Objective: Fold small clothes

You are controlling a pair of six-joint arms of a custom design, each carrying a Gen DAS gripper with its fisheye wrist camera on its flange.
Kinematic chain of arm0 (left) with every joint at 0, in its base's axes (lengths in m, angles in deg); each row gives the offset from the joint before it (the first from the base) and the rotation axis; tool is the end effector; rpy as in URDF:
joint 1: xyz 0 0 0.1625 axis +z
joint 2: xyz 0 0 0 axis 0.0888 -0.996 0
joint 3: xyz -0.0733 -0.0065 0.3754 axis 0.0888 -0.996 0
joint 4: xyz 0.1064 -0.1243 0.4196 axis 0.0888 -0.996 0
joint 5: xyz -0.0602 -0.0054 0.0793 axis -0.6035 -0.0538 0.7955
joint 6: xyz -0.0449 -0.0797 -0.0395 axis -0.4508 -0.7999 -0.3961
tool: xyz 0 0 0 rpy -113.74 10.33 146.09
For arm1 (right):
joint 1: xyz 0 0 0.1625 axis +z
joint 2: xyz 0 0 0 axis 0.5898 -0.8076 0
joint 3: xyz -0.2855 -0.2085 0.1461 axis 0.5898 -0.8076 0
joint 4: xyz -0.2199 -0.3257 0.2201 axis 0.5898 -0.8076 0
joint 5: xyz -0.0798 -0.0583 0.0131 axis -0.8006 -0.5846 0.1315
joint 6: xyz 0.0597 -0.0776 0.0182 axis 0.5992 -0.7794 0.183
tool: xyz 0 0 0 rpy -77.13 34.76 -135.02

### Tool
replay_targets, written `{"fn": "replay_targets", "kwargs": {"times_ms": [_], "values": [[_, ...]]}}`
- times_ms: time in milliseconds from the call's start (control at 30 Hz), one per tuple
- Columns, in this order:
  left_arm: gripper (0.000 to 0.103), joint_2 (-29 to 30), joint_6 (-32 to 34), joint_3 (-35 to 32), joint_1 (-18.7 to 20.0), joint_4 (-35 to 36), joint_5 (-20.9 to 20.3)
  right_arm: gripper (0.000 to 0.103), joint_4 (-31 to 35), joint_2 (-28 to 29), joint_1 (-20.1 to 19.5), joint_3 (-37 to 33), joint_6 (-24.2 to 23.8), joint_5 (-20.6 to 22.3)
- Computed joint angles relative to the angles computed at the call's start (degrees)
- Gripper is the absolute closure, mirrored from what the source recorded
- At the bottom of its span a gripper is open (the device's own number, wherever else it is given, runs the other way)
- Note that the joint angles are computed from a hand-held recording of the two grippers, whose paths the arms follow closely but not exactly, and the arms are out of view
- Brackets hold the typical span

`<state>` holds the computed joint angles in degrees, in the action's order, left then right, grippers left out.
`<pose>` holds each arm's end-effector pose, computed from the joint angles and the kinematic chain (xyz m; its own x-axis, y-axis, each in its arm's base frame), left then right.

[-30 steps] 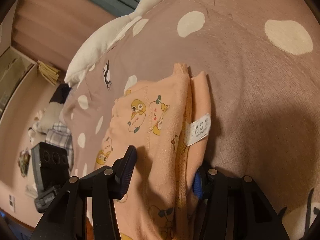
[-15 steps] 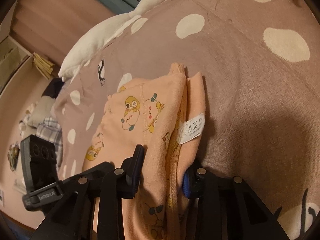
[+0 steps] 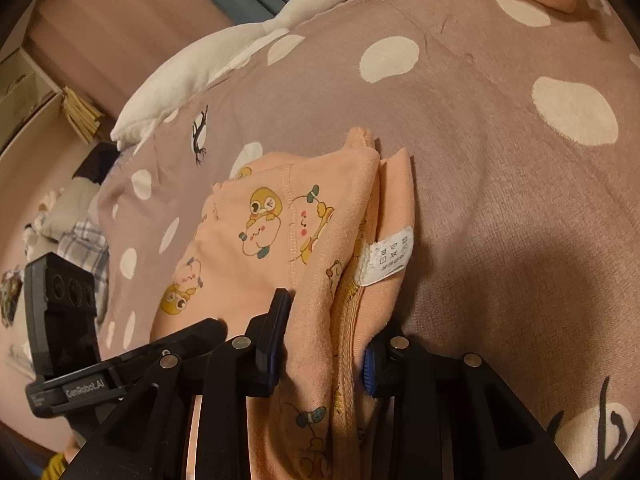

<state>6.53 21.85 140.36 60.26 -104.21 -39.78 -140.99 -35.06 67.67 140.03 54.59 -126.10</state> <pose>-0.0892 -0.5530 0.1480 -0.8846 0.4342 -0.1702 0.4600 0.8725 -0.1650 0.1969 -0.4220 0.0747 -0.9622 0.1661 0.2159 -0.0439 0.6875 -0.7249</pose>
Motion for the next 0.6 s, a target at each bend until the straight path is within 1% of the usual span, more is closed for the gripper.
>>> {"fn": "replay_targets", "kwargs": {"times_ms": [133, 600], "values": [[0.044, 0.07, 0.1, -0.03, 0.03, -0.03, 0.04, 0.071, 0.17, 0.29, 0.43, -0.32, -0.04, -1.05], [0.044, 0.12, 0.09, -0.16, 0.04, 0.16, 0.05, 0.071, 0.56, 0.51, 0.73, -0.7, -0.12, -1.67]]}}
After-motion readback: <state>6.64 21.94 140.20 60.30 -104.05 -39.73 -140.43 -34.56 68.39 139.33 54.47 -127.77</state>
